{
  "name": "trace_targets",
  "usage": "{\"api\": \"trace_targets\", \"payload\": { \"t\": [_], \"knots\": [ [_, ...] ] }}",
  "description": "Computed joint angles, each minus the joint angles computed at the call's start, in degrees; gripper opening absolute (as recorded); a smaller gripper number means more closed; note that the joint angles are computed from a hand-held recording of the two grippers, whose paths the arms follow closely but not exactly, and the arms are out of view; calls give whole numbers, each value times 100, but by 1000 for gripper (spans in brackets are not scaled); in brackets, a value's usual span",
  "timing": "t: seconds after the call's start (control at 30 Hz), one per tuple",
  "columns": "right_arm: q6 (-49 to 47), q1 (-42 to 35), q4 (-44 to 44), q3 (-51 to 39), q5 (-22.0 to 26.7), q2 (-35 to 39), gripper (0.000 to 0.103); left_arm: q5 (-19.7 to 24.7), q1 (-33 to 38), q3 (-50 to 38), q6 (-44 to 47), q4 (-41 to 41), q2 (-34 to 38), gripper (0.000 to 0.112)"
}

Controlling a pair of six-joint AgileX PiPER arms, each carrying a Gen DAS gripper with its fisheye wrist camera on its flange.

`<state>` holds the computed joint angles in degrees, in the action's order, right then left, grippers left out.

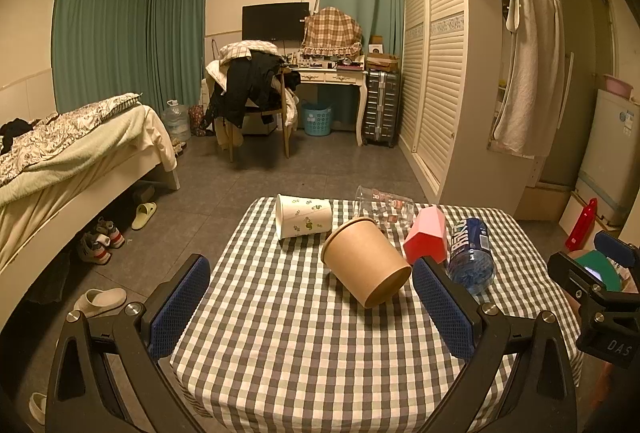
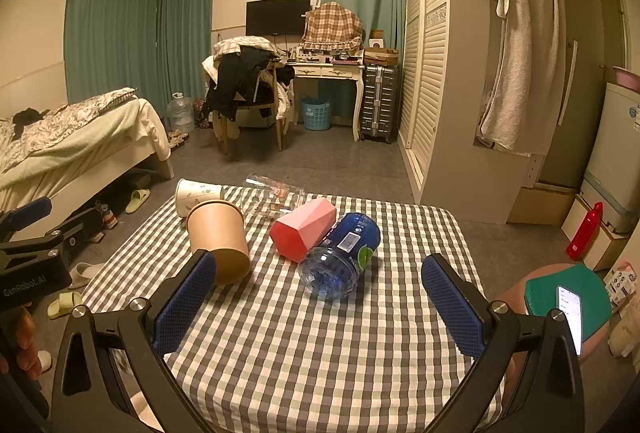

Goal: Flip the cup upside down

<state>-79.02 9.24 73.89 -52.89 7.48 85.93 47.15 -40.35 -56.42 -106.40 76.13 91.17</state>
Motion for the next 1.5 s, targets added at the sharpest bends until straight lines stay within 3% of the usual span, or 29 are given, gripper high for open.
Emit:
{"api": "trace_targets", "payload": {
  "t": [0.33, 1.03, 1.17, 1.27, 1.5],
  "knots": [
    [430, 7, -461, -78, 25, -6, 103, 1, 0, -11, 30, -18, 0, 103],
    [215, -30, -438, -198, 88, 6, 103, 0, 71, -142, 219, -178, 8, 103],
    [780, -115, -1262, -582, 396, 208, 103, -59, 203, -365, 468, -265, 125, 103],
    [691, -233, -1540, -1102, 888, 470, 103, -142, 375, -586, 673, -327, 300, 103],
    [979, -197, -3122, -3437, 2164, 1807, 103, -348, 969, -1165, 1109, -582, 846, 103]
  ]
}}
